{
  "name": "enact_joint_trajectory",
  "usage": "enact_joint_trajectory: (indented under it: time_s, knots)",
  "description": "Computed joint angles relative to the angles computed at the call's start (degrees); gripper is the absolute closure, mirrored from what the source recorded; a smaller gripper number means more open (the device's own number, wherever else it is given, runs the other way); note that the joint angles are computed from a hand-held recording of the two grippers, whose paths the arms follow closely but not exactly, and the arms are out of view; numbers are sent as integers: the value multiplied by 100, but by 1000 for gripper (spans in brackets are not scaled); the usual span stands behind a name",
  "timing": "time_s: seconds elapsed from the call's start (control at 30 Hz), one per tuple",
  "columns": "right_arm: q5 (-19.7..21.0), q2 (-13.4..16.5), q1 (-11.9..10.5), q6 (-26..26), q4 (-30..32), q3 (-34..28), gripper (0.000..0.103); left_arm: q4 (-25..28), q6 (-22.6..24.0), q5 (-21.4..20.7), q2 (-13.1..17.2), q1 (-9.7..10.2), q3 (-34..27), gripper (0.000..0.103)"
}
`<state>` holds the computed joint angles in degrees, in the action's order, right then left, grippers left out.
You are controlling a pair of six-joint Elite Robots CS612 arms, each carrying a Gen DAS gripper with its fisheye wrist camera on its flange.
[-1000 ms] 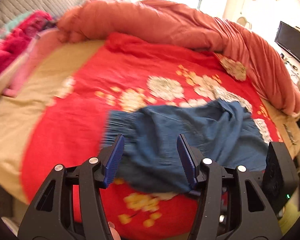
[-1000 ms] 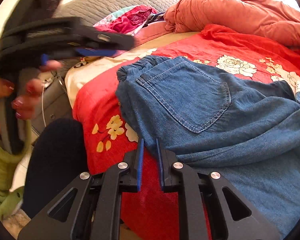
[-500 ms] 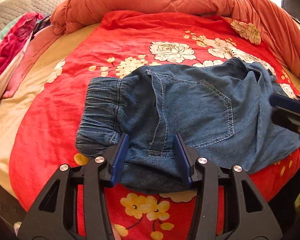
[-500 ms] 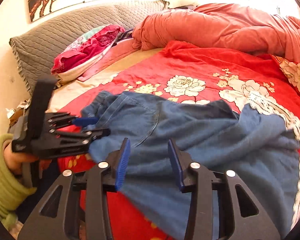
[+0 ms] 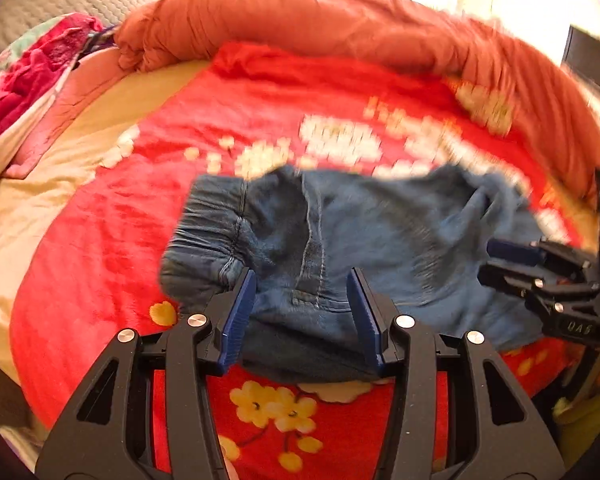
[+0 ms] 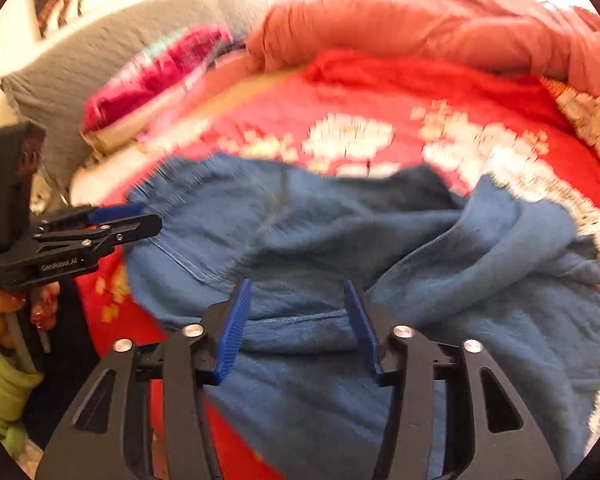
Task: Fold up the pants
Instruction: 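Lift the waistband with both tools, lay it over the pant legs, open, then grasp the lace-trimmed leg hem with the right tool while the left tool pins the denim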
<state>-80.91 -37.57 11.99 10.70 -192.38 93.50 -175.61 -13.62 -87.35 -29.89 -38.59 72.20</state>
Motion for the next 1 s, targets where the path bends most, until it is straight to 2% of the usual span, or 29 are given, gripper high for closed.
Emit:
enact_joint_trajectory:
  time_s: [0.03,0.13,0.23,0.43,0.5,0.7,0.8,0.9,1.0]
  knots:
    - [-101,-48,0,68,-196,89,39,-205,-73,-9,-69,-8,102,63]
    - [-490,-179,-61,298,-783,363,38,-501,-5,-65,-166,-65,214,62]
    - [-798,-244,-163,650,-1129,557,37,-491,152,-332,-170,-129,138,57]
    - [-1283,-302,-326,1138,-1267,799,37,328,539,-1280,103,-256,-490,57]
    - [-1456,-335,-375,1231,-1339,912,37,585,740,-1399,198,-307,-686,57]
    - [-1559,-322,-459,1449,-1531,1038,37,1385,1100,-1765,461,-347,-1212,57]
    - [-1525,-307,-461,1433,-1481,1025,37,1848,1329,-1768,610,-353,-1554,62]
    - [-1530,-289,-442,1345,-1367,963,37,2080,1460,-1677,733,-343,-1792,70]
    - [-1625,-271,-399,1234,-1229,894,37,2303,1272,-1998,911,-281,-2077,78]
